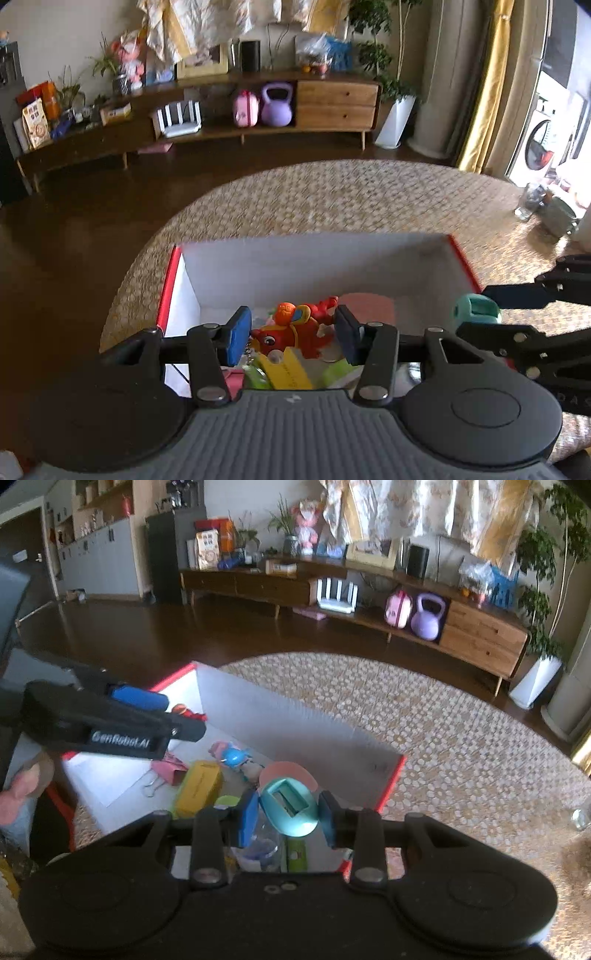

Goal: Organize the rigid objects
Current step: 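Carry the red toy and mint-green toy with both tools into the red box, then open the left tool to drop the red toy while the right tool releases the mint toy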

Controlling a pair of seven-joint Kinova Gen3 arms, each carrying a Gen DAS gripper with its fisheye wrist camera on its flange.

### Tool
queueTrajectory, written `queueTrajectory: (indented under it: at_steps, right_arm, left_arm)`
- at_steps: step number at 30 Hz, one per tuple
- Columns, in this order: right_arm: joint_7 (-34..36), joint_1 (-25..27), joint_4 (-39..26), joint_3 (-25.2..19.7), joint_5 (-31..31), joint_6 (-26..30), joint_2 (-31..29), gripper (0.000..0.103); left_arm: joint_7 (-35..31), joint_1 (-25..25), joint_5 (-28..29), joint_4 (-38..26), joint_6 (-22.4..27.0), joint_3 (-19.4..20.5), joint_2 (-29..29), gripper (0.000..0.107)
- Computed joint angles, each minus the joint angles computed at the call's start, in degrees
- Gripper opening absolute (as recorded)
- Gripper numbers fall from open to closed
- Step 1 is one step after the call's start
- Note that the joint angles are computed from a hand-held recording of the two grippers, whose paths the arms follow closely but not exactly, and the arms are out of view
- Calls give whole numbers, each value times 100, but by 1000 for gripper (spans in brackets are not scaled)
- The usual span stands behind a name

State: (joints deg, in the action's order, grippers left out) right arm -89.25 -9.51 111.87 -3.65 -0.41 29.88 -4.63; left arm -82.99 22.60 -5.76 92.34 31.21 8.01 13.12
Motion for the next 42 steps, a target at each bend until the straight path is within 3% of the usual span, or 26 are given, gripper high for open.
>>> queueTrajectory:
  at_steps: [8, 16, 25, 28, 30, 34, 42]
  right_arm:
    - [-168, -96, -459, -36, 277, 46, 881, 34]
    - [105, -161, -582, -42, 194, 123, 1211, 34]
    - [424, -29, -560, -33, -146, 192, 1151, 43]
    - [490, 23, -549, -23, -274, 177, 1065, 44]
    - [615, 84, -525, -22, -421, 177, 984, 45]
    - [784, 143, -403, -3, -656, 173, 747, 45]
    - [781, 107, -166, 47, -748, 188, 307, 45]
  left_arm:
    - [-32, 73, -107, -257, 182, -100, 514, 48]
    - [-217, 26, 10, -365, 447, -48, 731, 48]
    - [-844, -136, 391, -1285, 1866, 110, 1219, 50]
    - [-870, -89, 443, -1385, 2014, 41, 1266, 50]
    - [-855, -39, 417, -1395, 2043, -6, 1266, 51]
    - [-747, -3, 423, -1261, 1893, -49, 1109, 67]
    - [-433, 46, 402, -757, 1475, -57, 616, 67]
